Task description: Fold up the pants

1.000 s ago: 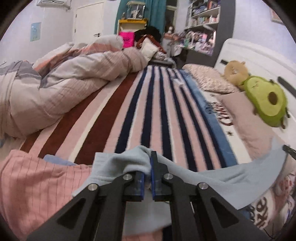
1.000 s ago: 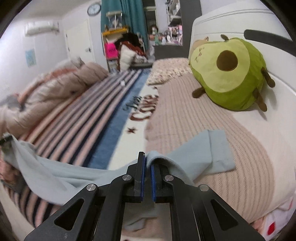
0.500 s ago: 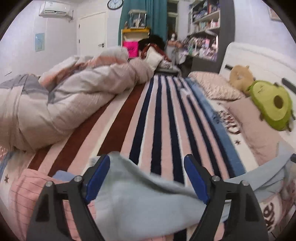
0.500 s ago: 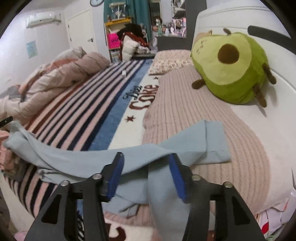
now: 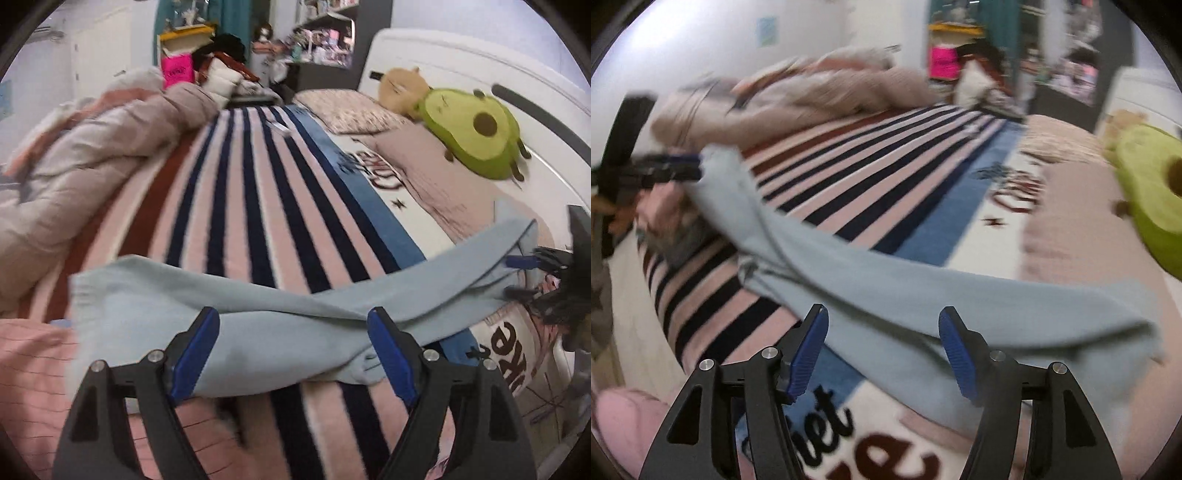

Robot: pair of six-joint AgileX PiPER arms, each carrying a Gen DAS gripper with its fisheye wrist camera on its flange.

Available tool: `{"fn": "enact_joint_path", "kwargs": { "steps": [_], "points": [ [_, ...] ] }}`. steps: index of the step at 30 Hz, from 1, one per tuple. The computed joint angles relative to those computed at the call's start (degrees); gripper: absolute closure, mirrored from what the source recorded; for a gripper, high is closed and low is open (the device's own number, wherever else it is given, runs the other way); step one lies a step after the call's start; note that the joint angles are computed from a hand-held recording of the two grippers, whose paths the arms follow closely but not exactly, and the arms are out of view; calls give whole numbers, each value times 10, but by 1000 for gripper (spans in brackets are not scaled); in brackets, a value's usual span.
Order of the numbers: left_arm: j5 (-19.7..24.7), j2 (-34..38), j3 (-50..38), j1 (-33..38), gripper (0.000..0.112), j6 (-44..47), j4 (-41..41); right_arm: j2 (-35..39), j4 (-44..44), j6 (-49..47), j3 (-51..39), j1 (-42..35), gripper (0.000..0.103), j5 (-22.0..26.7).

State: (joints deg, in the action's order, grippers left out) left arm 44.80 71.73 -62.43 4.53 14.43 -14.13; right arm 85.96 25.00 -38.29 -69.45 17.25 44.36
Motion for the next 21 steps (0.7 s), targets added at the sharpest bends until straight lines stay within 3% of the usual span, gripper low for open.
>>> {"fn": "enact_joint_path", "kwargs": {
  "steps": [5,7,11,13,15,21],
  "points": [
    [-25,55,3,-31,33,8,-26,71,-15,-42,7,64,45,-75],
    [-36,70,2,-41,33,0,-17,103,0,-70,-5,74,45,-83],
    [-48,86,-1,-47,33,-17,-4,145,-82,-12,-22,106,50,-120],
    [-53,87,1,-50,33,-24,3,151,-117,19,-20,114,81,-147],
    [-56,87,3,-54,33,-32,14,157,-84,6,-36,102,99,-136],
    [-66,89,5,-66,33,-56,42,171,-75,35,-85,77,102,-121]
  ]
}}
